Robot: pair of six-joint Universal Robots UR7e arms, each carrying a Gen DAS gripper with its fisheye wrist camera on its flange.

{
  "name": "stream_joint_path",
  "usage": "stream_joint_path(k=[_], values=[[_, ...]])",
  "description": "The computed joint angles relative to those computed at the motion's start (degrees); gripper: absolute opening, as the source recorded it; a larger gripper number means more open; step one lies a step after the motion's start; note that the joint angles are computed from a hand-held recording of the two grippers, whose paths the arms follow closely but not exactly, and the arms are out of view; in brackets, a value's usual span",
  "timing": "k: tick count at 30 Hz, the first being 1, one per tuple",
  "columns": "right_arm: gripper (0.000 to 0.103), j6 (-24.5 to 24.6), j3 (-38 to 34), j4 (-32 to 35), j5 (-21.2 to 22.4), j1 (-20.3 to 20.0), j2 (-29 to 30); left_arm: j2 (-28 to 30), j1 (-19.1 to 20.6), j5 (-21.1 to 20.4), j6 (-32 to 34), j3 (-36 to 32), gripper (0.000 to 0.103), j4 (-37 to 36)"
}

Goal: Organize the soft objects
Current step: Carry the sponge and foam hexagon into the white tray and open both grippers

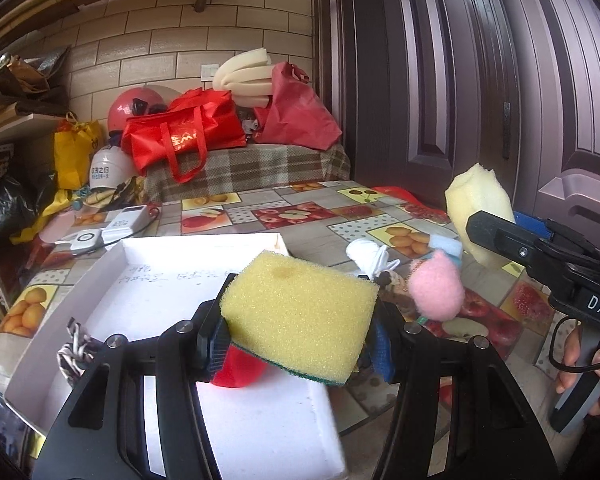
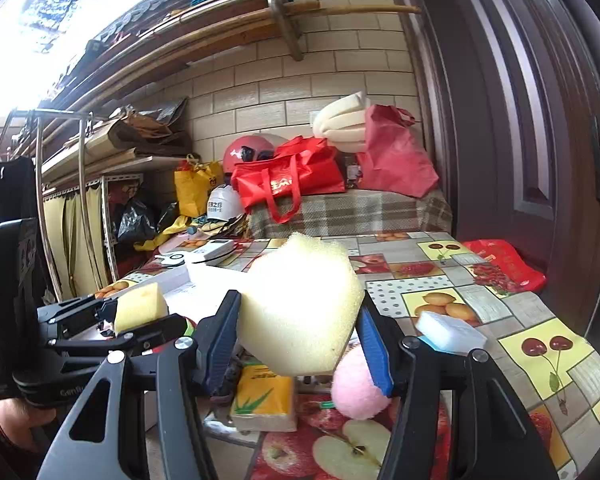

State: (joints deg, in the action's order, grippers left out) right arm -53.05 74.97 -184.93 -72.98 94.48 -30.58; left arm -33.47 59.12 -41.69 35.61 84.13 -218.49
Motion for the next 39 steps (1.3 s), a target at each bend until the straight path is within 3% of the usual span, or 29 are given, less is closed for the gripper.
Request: stream_joint_path(k=[12,18,26,30,34,39], values=[[0.057,-3.8,0.28,4.87,-0.19,1.79,0.8,-4.77,2.11,5.83,3.18,4.26,0.057,-8.7],[0.057,-5.42,-0.26,9.47,-1.18,3.05,1.63,-6.04,3.12,7.21,1.45,4.76,0.057,-9.91],[0.057,-6.29,-5.4,22.7,-5.33,5.24,4.63,-6.73,3.88,7.46,-0.6,4.58,0.057,-8.48],[0.057,-10.9,-6.2,28.72,-7.83,6.28,5.02,-7.54,4.25,7.12,-3.7,5.19,0.057,-6.92],[0.056,-14.38,-6.45,31.46,-10.55,7.22,5.43,-7.39,4.14,7.11,-2.42,5.04,0.057,-7.33],[0.056,-12.2,-11.1,35.88,-13.48,7.93,8.06,-7.03,3.95,7.17,-1.22,4.68,0.057,-7.72]])
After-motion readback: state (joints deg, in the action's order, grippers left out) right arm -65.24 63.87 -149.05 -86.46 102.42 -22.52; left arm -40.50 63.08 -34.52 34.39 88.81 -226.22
